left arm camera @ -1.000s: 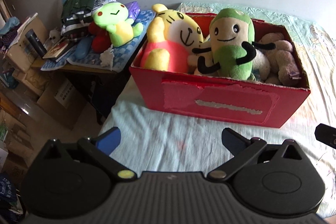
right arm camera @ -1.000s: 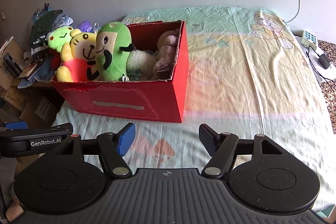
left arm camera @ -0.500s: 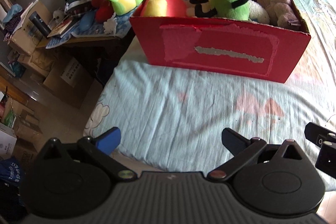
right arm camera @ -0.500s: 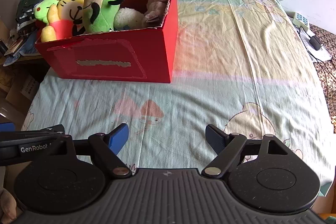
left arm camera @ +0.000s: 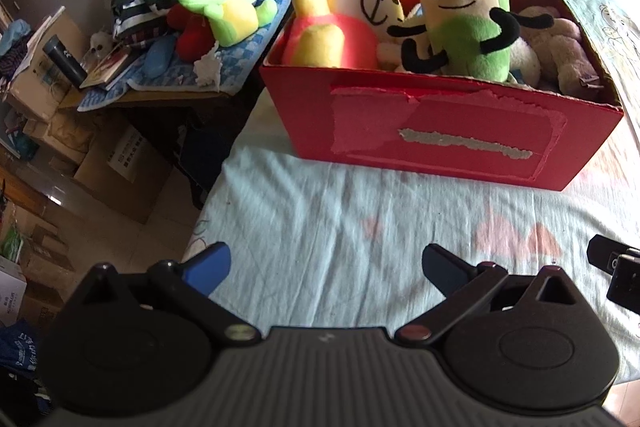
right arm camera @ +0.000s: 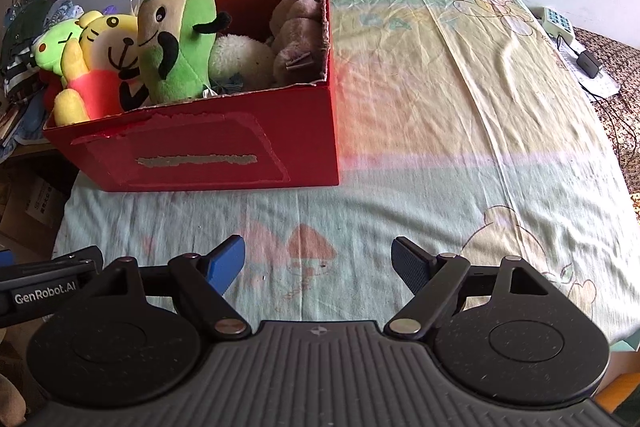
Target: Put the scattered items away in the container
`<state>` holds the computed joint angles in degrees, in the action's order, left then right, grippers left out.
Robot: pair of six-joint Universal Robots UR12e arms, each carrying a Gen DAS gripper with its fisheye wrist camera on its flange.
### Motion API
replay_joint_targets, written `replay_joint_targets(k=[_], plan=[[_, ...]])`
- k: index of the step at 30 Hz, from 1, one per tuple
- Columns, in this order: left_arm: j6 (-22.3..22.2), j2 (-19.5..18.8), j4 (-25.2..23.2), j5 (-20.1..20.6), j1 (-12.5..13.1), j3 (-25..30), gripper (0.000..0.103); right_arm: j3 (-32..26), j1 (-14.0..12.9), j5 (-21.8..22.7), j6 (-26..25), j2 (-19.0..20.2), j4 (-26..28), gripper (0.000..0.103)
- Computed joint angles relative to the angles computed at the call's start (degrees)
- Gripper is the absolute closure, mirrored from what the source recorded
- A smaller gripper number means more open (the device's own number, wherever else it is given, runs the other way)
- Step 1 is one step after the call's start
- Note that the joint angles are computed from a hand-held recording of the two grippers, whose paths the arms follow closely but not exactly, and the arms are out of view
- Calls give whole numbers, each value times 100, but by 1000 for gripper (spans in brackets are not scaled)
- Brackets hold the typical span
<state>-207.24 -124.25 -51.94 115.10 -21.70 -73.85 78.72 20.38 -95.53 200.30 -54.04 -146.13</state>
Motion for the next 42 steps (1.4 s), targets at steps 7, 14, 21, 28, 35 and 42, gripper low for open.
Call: replay_joint_targets(k=[7, 14, 21, 28, 35, 42], plan=[[366, -36, 239, -408, 215, 0, 1, -188, 59, -256, 326, 161, 16, 20], [940, -190, 388, -1173, 324, 117, 1, -257, 29, -753, 942, 194, 417, 20], [1430, -390, 468, -1544, 223, 334, 1, -176, -71, -1036, 1221, 137, 609, 20], [1677, -634, 388, -1466, 32, 752, 1, -24, -224, -1142, 1128, 55, 475, 20], [1750, -867, 119, -1381, -161, 1188, 1, 70, -377, -1065, 889, 5, 395, 20], [1535, -1022, -274, -1424, -221, 1490, 1, 79, -468, -849, 634, 25, 346, 20]])
